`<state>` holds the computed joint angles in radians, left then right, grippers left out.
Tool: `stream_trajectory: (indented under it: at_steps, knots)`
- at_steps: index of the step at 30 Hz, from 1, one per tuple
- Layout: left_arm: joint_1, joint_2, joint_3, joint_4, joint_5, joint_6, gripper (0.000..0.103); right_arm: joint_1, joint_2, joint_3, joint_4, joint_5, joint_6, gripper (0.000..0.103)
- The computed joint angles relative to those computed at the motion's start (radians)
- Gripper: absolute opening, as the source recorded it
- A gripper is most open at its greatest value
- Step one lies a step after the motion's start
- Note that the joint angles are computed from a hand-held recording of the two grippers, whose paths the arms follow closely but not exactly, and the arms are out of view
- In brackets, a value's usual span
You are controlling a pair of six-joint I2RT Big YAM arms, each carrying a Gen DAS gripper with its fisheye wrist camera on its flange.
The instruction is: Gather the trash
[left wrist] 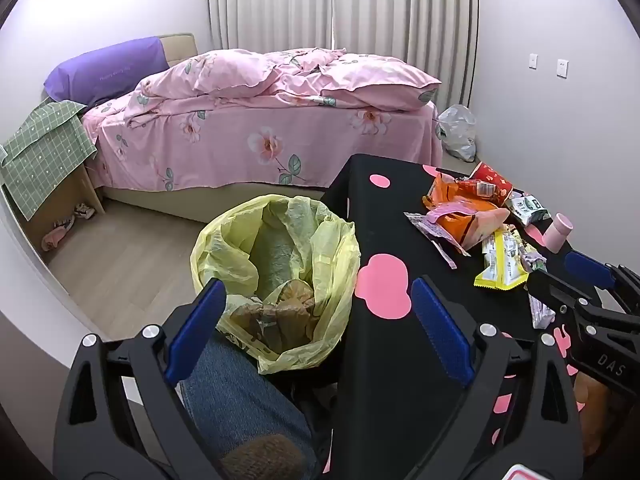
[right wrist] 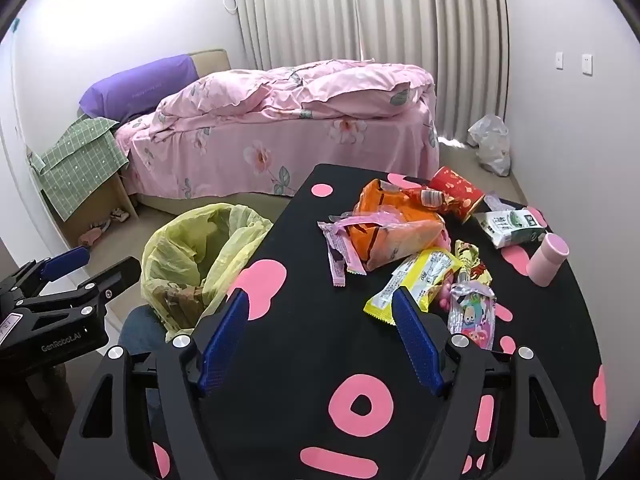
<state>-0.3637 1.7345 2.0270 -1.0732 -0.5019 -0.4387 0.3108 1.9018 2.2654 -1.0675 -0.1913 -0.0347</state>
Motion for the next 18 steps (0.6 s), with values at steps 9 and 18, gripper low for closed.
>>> stream_trajectory:
  at_steps: [9, 18]
  knots:
    - [-0.007, 0.005, 0.000, -0.001, -0.006, 0.003, 0.089, 0.005, -0.010, -0.018, 0.019, 0.020, -0.017, 0.070]
    - [-0.003, 0.011, 0.010, -0.012, 0.004, 0.000, 0.089, 0.001, -0.009, -0.015, 0.014, 0.011, -0.007, 0.070]
